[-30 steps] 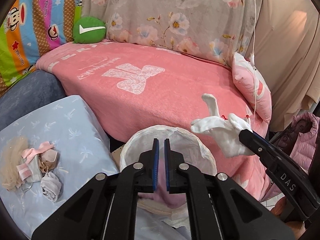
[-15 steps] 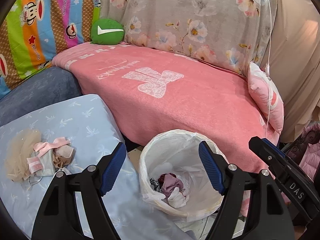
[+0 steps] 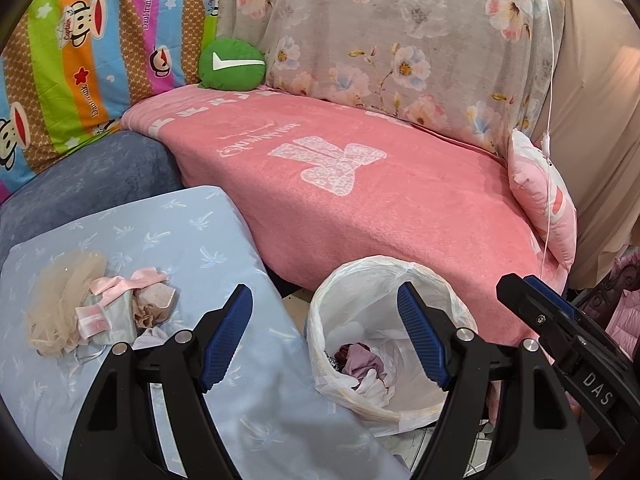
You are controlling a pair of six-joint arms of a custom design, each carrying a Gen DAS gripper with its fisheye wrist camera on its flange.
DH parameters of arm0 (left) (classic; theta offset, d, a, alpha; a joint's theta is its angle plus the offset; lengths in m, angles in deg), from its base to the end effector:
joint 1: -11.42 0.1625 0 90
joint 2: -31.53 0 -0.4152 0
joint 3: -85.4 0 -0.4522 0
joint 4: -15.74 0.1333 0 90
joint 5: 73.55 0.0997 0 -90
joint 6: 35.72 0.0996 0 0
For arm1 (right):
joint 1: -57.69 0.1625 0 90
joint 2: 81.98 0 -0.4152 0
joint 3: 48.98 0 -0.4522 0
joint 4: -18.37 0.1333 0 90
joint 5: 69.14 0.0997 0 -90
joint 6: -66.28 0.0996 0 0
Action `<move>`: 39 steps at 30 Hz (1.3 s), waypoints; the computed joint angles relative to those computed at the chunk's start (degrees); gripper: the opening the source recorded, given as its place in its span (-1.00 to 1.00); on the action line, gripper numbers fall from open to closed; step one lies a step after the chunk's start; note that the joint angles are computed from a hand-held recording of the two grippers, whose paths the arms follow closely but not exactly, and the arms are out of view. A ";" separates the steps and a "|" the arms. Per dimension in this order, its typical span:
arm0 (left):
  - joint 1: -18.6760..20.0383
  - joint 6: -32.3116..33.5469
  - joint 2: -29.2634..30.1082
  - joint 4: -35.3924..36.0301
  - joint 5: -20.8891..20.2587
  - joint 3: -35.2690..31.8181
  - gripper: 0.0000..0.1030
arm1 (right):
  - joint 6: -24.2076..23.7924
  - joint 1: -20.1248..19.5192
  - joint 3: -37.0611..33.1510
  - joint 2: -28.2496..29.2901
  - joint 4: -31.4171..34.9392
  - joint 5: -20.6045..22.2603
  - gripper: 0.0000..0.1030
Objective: Collect trash
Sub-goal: 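Move both open tools back to the remaining items on the table, then grasp the tulle veil with the left tool while the right tool grasps the grey rolled sock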
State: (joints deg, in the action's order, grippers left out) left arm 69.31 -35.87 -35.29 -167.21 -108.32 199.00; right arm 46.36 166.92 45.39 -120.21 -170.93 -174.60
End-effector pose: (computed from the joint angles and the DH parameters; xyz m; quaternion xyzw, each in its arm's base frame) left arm -0.1277 -0.6083 0.2472 0.0497 0.8337 -0.4522 0.3131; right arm 0.3368 -0.6414 0.0421 0.2621 -0.8848 0.3637 0.1273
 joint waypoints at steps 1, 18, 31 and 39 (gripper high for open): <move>0.05 -0.30 -0.30 -0.02 0.16 0.29 0.39 | -0.03 0.11 0.00 0.05 0.11 0.06 -0.06; 1.44 -4.66 -7.08 -0.35 3.28 5.66 0.61 | -0.81 3.49 -0.41 2.37 2.09 0.47 0.09; 2.91 -5.69 -12.39 -2.06 5.41 9.44 0.63 | -1.11 6.01 -2.75 6.06 4.87 0.38 0.15; 4.60 -7.53 -15.97 -1.57 6.35 11.64 0.64 | -0.71 7.57 -4.69 8.99 6.64 0.32 0.20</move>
